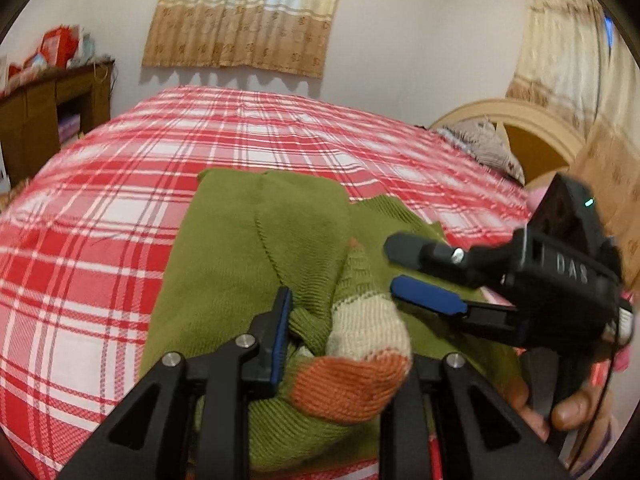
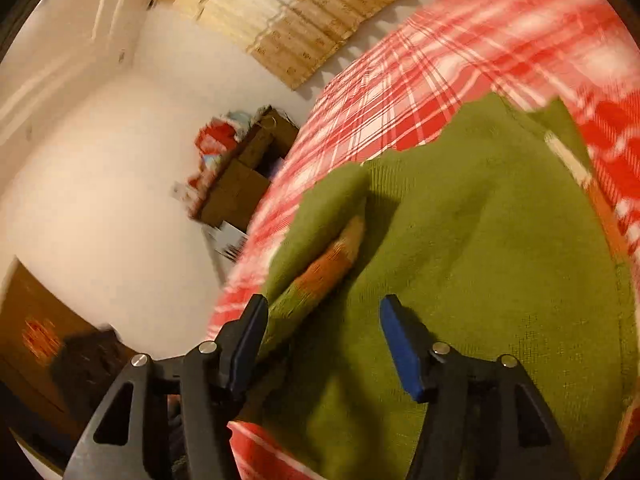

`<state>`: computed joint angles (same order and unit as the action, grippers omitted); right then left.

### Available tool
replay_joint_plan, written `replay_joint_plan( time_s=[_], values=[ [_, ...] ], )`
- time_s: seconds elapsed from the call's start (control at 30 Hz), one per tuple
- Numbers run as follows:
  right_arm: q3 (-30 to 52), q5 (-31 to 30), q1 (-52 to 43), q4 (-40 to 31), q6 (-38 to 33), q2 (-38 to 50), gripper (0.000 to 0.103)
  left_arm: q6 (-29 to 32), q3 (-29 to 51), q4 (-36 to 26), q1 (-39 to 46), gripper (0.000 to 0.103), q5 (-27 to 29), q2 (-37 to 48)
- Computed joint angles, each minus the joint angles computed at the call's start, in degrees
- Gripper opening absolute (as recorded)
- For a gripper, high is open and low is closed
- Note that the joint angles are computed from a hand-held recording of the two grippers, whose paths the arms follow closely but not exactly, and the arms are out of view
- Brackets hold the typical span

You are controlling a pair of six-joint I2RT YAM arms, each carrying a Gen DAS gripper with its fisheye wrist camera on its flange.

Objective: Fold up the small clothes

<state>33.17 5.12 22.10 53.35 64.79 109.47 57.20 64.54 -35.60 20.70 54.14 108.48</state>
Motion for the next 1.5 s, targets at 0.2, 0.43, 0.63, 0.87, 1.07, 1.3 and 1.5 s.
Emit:
replay_joint_plan(
  time_s=[0.2,0.43,0.63,0.87,1.07,1.3,1.5],
  values=[
    [9.9,-8.0,-2.8,-7.3,-3.4,3.7,0.060,-0.9,-2.6,2.0,-0.8,0.024,-0.1,-2.1],
    [17.5,-4.3,-1.7,-16.5,-9.4,6.2,0.020,1.2,-2.9,2.0,-1.7,0.024,-1.5,-2.8],
    [15.1,3.1,-0.8,-24.5,-18.8,-3.2,0.017,1.3,-5.4,0.1,-3.7,0.024,0.3,-8.9],
    [7.5,4.7,-5.9,-33.7,-27.8,-17.7,0.017,-4.3,-10.3,1.4,-11.9,0.024,1.5,-16.3],
    [0.8,2.5,-11.7,-35.4,-29.9,-20.0,0.017,-11.3,-18.6,10.3,-20.1,0.023,-3.4,-19.6],
    [-4.7,-1.0,-14.2,-25.2,-26.0,-14.6,0.017,-12.6,-23.7,16.8,-23.0,0.024,-8.4,-20.6],
    [-7.1,1.1,-12.5,-25.9,-22.3,-17.8,0.022,5.2,-19.2,0.0,-14.8,0.055,-5.6,-21.0]
  ],
)
